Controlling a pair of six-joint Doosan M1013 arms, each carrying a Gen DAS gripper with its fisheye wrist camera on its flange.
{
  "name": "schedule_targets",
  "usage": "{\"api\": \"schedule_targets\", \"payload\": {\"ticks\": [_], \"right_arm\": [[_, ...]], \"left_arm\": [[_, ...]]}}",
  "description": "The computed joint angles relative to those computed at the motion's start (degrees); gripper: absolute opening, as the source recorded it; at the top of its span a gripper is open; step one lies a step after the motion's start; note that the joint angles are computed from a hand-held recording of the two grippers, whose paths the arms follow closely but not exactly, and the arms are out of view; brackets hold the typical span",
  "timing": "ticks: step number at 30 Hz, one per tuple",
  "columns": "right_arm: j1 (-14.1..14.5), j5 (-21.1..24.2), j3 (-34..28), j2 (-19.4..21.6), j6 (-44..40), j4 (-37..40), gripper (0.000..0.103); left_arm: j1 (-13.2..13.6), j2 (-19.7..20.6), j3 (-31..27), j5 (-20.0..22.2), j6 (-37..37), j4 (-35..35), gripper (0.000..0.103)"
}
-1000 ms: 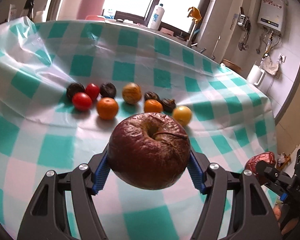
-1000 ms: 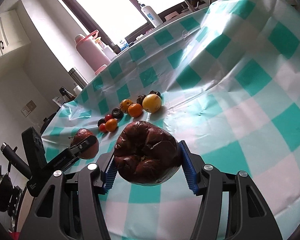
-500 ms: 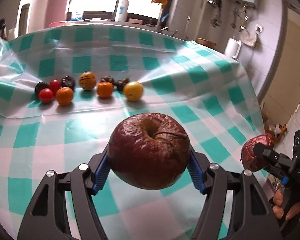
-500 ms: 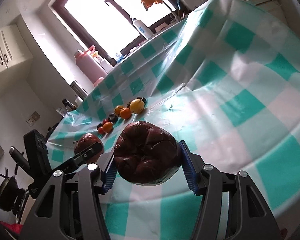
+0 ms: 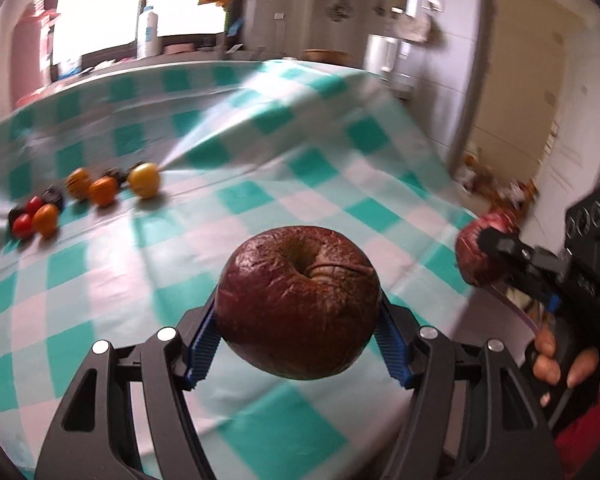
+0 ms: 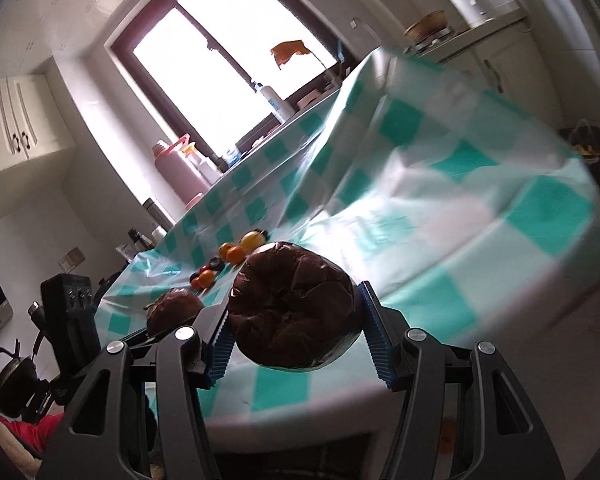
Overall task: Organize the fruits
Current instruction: 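Carry the apple and dark red fruit over the white box with both tools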
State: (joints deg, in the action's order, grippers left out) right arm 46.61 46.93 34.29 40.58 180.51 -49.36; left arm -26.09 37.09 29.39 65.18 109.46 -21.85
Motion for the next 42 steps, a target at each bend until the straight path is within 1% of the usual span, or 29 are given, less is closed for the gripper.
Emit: {"api": "schedule_targets", "payload": {"ticks": [3,6,9,12,14,16,17,18,21,22,23,25,26,28,31,36,39,42], "right_arm": [[0.59,1.14,5.28,-2.83,5.58,-4.55,0.056],[1.33,4.01,9.97,-5.36,10.49,-8.24,0.056],[2.15,8.45,14.10,-7.60,13.58,-9.52,0.056],[2.68,12.98,16.43,-8.70,15.47,-8.69,0.056],[2.70,16.83,17.23,-9.03,16.06,-5.74,0.056],[2.18,21.09,16.55,-8.58,14.95,-0.91,0.056],[1.77,22.22,16.37,-8.41,14.59,1.47,0.056],[1.24,23.14,16.07,-8.16,14.21,4.13,0.056],[-0.95,26.41,13.79,-6.41,10.18,13.74,0.056],[-1.91,28.90,11.84,-5.04,7.43,17.64,0.056],[-2.37,30.29,10.88,-4.23,6.18,19.58,0.056],[-3.50,32.96,9.09,-2.71,4.02,23.36,0.056],[-3.99,33.34,8.81,-2.28,3.76,24.76,0.056],[-4.86,32.63,9.56,-2.09,4.05,27.41,0.056],[-5.35,32.98,9.41,-1.41,3.32,29.25,0.056],[-5.74,31.72,10.70,-1.26,4.75,31.23,0.056],[-5.82,31.98,11.28,-1.43,5.78,31.53,0.056],[-6.15,33.24,11.50,-1.35,6.49,32.95,0.057]], "left_arm": [[-1.08,-1.53,2.72,-1.15,4.65,-1.65,0.068],[-2.22,-2.52,4.47,-1.22,8.74,-3.22,0.068],[-3.43,-3.12,5.63,-0.33,12.65,-4.45,0.068],[-4.96,-3.68,7.17,1.26,17.44,-5.46,0.068],[-5.77,-3.71,7.75,3.15,19.66,-5.82,0.068],[-6.79,-3.00,7.43,6.82,21.15,-5.88,0.068],[-7.30,-2.56,7.20,8.60,21.68,-5.61,0.068],[-8.06,-1.65,6.37,11.37,22.06,-4.72,0.068],[-9.75,0.92,3.81,17.47,22.74,-1.72,0.068],[-10.44,1.83,3.22,19.15,23.26,-0.34,0.068],[-11.13,2.68,2.72,20.66,23.94,1.42,0.068],[-12.29,3.76,2.68,22.35,25.66,4.88,0.068],[-12.71,4.04,2.99,22.65,26.29,6.36,0.068],[-13.58,4.72,3.59,23.58,27.25,9.76,0.068],[-14.21,4.90,4.92,23.96,28.49,12.77,0.068],[-14.49,4.28,7.13,23.31,29.70,14.37,0.068],[-14.47,4.05,7.77,23.22,29.72,14.50,0.068],[-14.35,4.69,6.80,24.55,29.73,14.79,0.068]]}}
